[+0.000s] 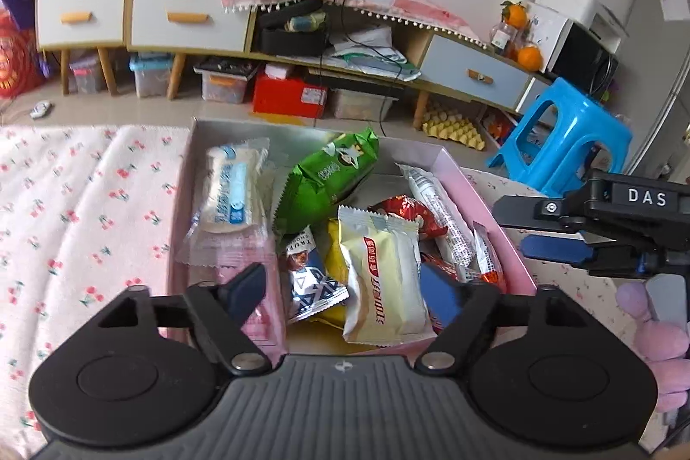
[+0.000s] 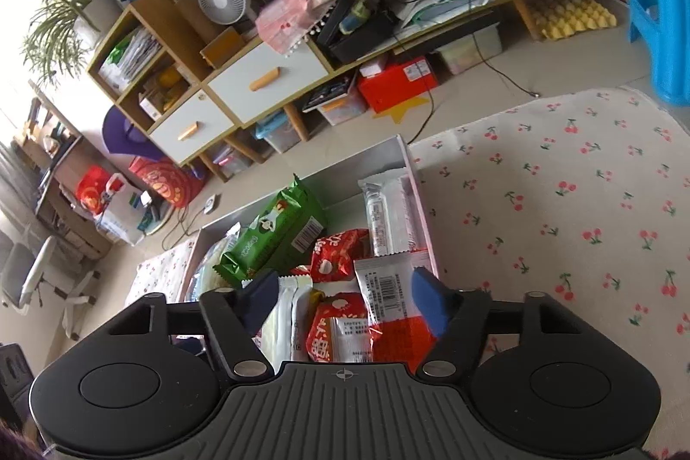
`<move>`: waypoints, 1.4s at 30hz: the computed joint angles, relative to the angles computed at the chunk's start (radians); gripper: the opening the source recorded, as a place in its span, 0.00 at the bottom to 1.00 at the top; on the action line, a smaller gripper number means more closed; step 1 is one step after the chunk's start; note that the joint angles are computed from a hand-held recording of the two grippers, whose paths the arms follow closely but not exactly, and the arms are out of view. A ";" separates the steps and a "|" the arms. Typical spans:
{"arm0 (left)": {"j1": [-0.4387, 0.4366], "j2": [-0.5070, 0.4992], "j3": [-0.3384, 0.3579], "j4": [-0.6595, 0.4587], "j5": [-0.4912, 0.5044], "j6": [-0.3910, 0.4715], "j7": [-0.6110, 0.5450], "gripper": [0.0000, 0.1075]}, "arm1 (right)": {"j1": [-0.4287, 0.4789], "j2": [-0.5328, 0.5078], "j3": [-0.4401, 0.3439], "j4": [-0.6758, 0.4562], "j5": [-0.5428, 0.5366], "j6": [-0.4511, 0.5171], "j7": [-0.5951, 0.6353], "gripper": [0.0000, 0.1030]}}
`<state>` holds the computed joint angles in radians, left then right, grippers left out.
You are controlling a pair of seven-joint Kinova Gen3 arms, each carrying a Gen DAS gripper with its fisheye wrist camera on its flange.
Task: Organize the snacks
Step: 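Lower both packets into the pink box and open both tools, then grasp the gold wrapped bar with left tool while right tool grasps square cake packet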
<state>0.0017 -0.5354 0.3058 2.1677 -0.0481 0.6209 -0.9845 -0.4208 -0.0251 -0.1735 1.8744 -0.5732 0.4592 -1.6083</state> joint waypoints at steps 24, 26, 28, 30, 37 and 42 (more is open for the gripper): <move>0.013 -0.066 0.064 -0.051 -0.094 0.328 0.100 0.86 | -0.089 -0.122 -0.058 0.072 0.299 0.124 -0.112 0.82; 0.033 -0.082 0.039 -0.009 -0.097 0.290 0.060 0.77 | -0.107 -0.118 -0.048 0.084 0.280 0.116 -0.066 0.82; 0.062 -0.086 -0.004 0.013 -0.074 0.272 0.018 0.65 | -0.117 -0.112 -0.052 0.092 0.276 0.111 -0.038 0.82; 0.094 -0.093 -0.066 0.035 -0.037 0.242 -0.031 0.53 | -0.122 -0.098 -0.067 0.091 0.294 0.111 -0.038 0.82; 0.128 -0.111 -0.171 0.079 0.079 0.161 -0.153 0.26 | -0.140 -0.079 -0.093 0.104 0.343 0.056 -0.054 0.80; 0.096 -0.101 -0.147 0.071 0.096 0.182 -0.182 0.08 | -0.151 -0.064 -0.100 0.103 0.371 0.038 -0.067 0.51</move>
